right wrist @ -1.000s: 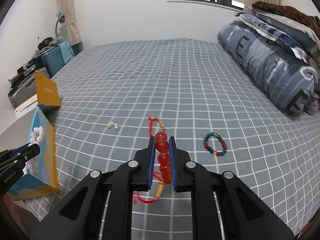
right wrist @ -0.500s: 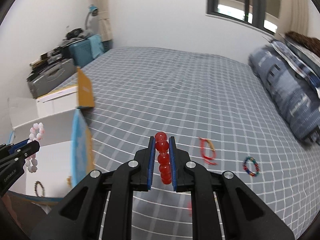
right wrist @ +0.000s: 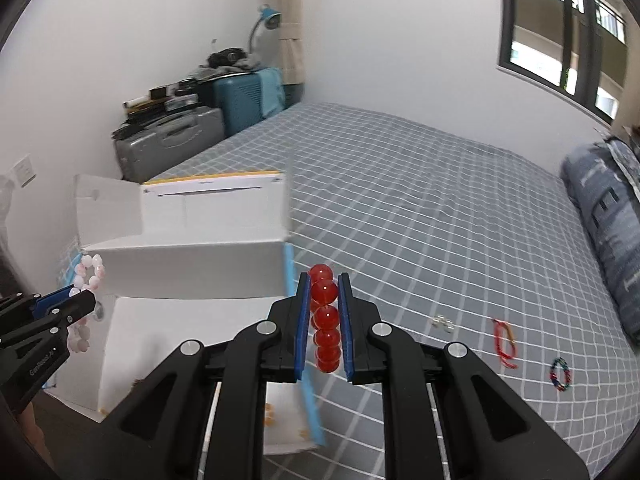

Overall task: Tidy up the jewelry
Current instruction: 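Lift both held bracelets and carry them over the white box, then open the left tool to drop the pink-white bracelet into the box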

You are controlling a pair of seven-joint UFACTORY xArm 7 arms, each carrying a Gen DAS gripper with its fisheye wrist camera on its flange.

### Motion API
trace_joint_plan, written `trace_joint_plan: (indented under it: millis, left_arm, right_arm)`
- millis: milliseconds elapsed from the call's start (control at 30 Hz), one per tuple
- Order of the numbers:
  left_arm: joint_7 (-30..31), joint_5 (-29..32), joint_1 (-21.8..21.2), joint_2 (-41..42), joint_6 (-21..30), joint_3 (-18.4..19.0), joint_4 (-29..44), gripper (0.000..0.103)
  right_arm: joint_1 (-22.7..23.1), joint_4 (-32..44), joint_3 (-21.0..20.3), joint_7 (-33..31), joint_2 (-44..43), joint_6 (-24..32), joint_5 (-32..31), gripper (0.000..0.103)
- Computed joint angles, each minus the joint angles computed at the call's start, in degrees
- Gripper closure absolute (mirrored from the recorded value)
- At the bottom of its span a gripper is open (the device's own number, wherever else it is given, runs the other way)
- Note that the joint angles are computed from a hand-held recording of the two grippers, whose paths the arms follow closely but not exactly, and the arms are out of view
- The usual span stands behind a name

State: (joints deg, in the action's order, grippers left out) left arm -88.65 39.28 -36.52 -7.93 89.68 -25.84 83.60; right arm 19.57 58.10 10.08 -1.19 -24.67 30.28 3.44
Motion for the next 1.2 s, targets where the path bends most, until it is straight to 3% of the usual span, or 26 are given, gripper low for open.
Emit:
trace_joint_plan:
  millis: [200, 667, 1200]
  left_arm:
    - [-1.81, -3.61, 1.69, -5.57, -0.3, 0.12, -6.0, 0.084]
    - [-2.44, -13.72, 7.66, -12.47, -10.54, 0.4, -19.7, 0.084]
    - [0.66, -19.75, 9.83, -12.78, -13.32, 0.96, -23.0, 0.084]
  right_arm:
    - [2.07, 0.27, 2.7, 1.87, 1.64, -0.32, -0.34, 0.09]
    - [5.6, -2.21, 5.37, 6.48, 6.5, -0.33, -3.21, 0.09]
    - [6.32, 1.87, 5.13, 9.04, 12.01, 8.25, -4.88, 0.09]
